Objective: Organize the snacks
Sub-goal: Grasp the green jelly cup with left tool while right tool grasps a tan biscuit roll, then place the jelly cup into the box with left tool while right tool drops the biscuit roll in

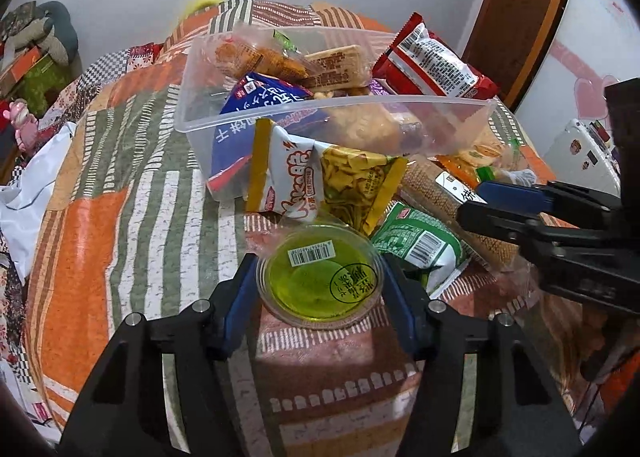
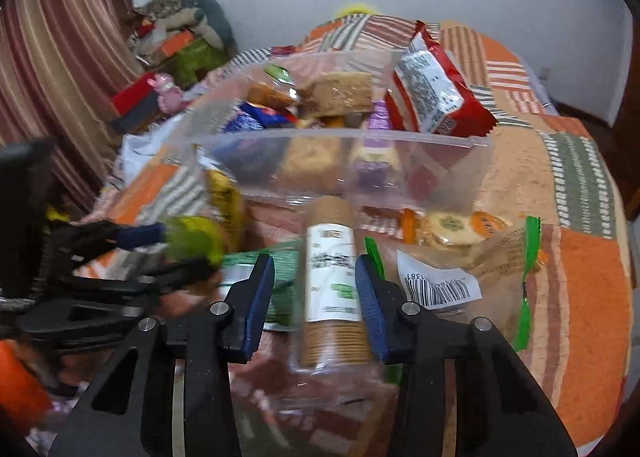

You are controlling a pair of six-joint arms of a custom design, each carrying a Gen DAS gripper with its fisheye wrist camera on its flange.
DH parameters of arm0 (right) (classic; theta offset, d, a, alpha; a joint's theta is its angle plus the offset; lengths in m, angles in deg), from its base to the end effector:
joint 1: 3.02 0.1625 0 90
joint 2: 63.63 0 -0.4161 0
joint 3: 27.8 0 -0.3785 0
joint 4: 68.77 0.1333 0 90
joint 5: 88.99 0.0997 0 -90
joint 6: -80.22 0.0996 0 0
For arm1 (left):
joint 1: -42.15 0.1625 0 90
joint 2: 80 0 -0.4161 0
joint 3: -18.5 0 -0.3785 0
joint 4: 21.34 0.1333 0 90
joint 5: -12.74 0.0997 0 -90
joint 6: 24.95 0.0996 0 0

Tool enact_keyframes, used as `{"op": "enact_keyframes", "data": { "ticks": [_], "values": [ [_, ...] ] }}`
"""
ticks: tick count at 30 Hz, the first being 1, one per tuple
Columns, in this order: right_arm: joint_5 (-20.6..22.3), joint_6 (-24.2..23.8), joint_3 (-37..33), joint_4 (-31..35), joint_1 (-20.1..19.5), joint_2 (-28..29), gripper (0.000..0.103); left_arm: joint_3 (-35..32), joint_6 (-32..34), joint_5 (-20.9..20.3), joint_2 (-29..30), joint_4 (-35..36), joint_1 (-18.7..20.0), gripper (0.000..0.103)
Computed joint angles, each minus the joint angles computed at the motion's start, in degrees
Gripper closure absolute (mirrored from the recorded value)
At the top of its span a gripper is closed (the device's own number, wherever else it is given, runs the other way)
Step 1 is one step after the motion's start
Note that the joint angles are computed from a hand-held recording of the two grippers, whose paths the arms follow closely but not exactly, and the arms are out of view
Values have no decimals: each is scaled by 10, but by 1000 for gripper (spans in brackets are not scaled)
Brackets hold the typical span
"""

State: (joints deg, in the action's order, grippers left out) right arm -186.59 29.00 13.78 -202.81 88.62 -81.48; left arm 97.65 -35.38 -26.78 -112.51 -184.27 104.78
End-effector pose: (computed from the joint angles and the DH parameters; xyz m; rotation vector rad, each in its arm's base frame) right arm 0.1450 -0.8665 0.0797 1.2377 -2.5662 0.3839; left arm -0.1482 -0.7433 0.0983 0.0886 2.3203 -0.8624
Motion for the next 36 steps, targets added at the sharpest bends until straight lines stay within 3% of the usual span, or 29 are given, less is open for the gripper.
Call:
{"op": "enact_keyframes", "data": {
  "ticks": [7, 13, 20, 28, 36],
  "values": [
    [-36, -29, 0, -30, 5, 12, 64, 22, -13, -11, -14, -4, 1, 44],
    [-41, 7, -61, 41, 2, 35, 67, 15, -28, -10, -8, 16, 7, 44],
    [-17, 27, -32, 53, -4, 7, 70, 23, -10, -2, -16, -16, -4, 44],
    [33, 19, 21, 29, -2, -37, 70, 29, 43, 21, -28, -85, -25, 45],
    [76, 23, -12, 8, 13, -28, 70, -8, 80, 29, -24, -120, -28, 44]
  ]
}}
